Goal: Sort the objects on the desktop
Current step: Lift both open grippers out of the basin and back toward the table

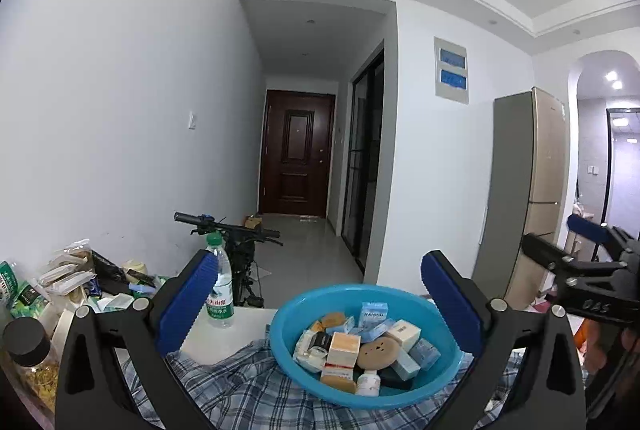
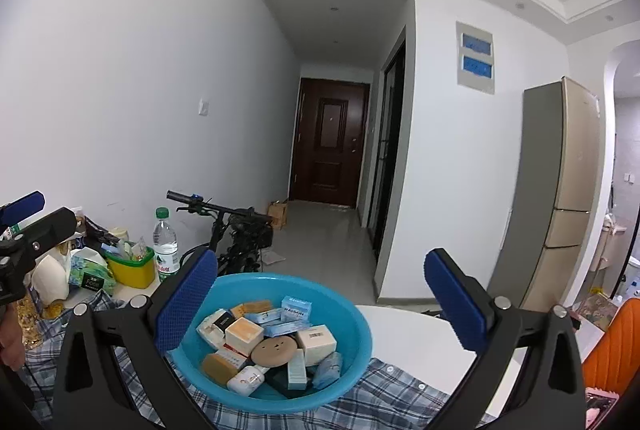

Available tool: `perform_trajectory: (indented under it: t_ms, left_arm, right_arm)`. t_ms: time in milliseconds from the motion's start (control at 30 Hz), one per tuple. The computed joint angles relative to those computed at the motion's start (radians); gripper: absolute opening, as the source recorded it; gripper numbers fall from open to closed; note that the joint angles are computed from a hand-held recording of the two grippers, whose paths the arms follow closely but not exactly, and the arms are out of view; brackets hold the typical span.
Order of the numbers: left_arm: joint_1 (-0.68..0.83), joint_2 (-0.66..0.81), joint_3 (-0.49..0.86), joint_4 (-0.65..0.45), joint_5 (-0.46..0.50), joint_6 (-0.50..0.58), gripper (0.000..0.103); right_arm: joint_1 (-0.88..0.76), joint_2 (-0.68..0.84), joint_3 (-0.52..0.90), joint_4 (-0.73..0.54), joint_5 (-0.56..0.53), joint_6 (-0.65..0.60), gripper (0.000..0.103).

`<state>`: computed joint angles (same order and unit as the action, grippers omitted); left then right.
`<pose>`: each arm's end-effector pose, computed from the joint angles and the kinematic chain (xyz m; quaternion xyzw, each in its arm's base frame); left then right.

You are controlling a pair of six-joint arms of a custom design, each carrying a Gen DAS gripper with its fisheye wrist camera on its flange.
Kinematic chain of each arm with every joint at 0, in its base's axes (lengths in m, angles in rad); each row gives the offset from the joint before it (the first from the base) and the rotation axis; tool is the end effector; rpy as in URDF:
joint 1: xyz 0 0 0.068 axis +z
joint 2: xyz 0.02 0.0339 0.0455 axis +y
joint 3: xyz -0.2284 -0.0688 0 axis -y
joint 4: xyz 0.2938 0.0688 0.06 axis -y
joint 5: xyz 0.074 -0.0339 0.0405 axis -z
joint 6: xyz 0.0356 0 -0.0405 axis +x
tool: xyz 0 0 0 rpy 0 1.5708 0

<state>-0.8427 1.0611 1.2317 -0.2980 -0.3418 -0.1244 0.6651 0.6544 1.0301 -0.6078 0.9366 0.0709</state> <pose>0.2049 -0.2119 0.4082 0.1548 0.7320 -0.1897 0.6357 0.1614 0.0901 0.3943 0.0629 0.7511 -0.1311 0.6439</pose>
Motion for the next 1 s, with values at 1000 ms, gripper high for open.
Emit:
perform_trajectory:
  t_ms: [1000]
  left_arm:
    - [-0.117,-0.020,-0.372,-0.004,0.097,-0.107,0.103]
  right_arm:
    - [-0.030,-0.342,-0.448,-0.454,-0.193,0.606,0.103]
